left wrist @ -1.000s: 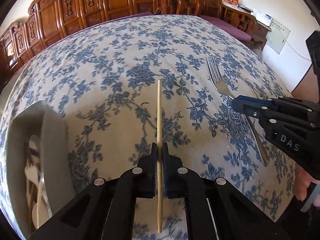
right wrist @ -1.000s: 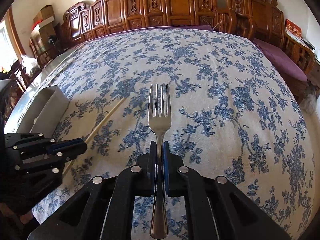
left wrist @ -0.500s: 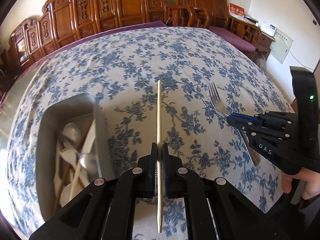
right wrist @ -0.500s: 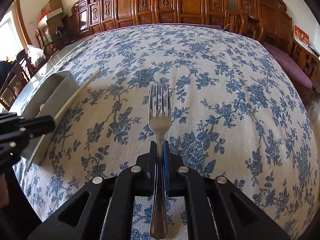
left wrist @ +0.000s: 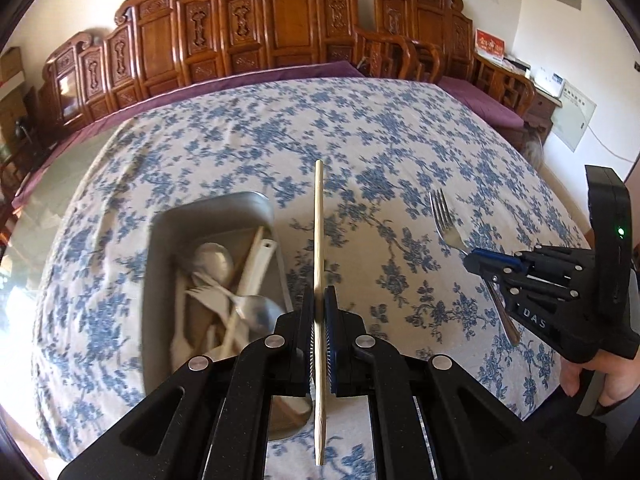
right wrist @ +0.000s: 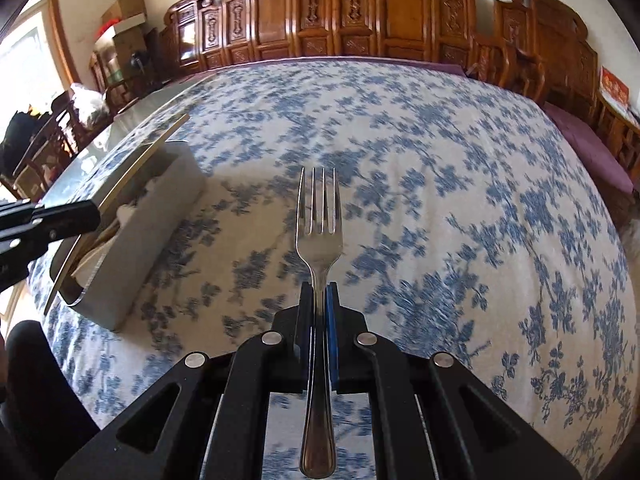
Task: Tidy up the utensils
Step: 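Carry the chopstick into the metal tray with the left tool and open it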
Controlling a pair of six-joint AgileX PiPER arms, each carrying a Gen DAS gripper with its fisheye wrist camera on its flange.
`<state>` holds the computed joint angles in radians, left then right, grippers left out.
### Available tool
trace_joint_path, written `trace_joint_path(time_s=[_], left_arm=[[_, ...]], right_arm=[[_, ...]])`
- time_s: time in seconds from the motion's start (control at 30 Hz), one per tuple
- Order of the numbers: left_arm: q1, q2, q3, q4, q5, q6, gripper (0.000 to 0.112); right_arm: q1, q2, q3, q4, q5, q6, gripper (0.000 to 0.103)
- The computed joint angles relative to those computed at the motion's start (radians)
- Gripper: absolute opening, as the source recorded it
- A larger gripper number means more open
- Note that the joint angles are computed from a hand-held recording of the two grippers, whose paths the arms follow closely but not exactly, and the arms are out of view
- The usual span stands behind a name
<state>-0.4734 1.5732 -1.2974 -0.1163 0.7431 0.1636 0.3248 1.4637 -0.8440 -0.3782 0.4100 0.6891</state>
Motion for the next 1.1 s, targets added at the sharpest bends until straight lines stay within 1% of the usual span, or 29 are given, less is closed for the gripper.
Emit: trace_joint_path(time_s=[0.13, 0.3, 0.57, 0.77, 1.1], left_arm=[[0.055, -0.015, -0.002, -0.026, 0.006, 0.041, 0.004], [0.119, -0.013, -0.01, -0.056, 0.011, 0.083, 0.004], [0.191, 0.04, -0.033, -0.061, 0.018, 0.124, 0.004], [0.218, 0.085, -0.042, -0.058, 0.018, 0.138, 0.004], [0.211, 0.148, -0.042, -0.035, 0.002, 0.125, 0.004]], right_arm=[[0.043, -0.015, -0.031, -0.019, 0.029, 0.045, 0.008], [0.107, -0.004, -0.079, -0.068, 0.061, 0.115, 0.008], [0.175, 0.009, -0.185, -0.089, 0.132, 0.128, 0.008], [0.2, 0.022, -0.237, -0.096, 0.161, 0.121, 0.008], [0.236, 0.041, -0.275, -0.1, 0.188, 0.127, 0.008]])
